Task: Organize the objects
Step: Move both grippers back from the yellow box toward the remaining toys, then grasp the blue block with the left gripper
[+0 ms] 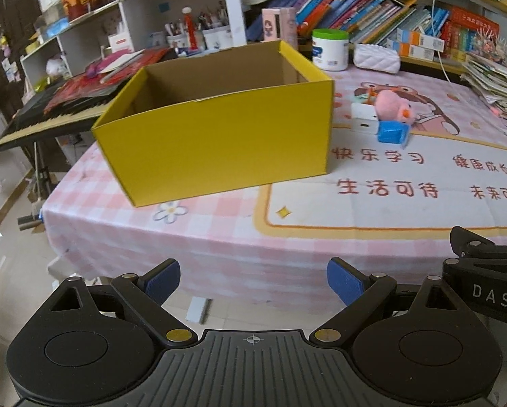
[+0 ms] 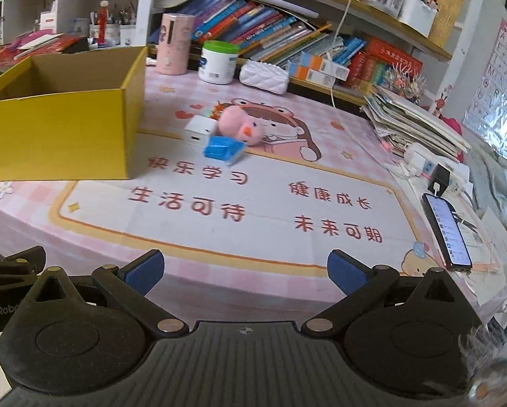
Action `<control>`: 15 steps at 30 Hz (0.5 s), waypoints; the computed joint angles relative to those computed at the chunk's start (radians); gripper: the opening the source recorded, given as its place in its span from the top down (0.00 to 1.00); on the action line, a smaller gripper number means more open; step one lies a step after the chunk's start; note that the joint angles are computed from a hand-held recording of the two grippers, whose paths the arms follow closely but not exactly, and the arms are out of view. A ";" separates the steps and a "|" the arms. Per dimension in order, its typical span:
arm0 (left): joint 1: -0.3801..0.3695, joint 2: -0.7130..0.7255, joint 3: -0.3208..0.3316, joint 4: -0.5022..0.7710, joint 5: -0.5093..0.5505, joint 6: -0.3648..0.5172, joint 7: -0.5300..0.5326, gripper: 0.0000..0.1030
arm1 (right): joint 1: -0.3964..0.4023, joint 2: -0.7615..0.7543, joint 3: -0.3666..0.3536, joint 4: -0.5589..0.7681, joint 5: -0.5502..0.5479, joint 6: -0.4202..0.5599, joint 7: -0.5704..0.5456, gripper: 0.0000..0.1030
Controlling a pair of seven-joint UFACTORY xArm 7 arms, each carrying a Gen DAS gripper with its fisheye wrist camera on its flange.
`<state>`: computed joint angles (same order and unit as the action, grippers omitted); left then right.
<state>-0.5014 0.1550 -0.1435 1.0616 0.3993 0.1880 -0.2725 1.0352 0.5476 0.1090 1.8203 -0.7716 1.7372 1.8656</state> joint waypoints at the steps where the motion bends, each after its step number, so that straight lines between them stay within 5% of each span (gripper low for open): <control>1: -0.010 0.009 0.002 0.013 0.009 0.008 -0.017 0.07 | -0.005 -0.019 0.001 -0.028 0.001 -0.009 0.003 0.00; 15: -0.143 0.148 0.017 0.222 0.087 0.146 -0.206 0.07 | -0.195 -0.311 0.091 -0.444 -0.012 -0.198 0.007 0.00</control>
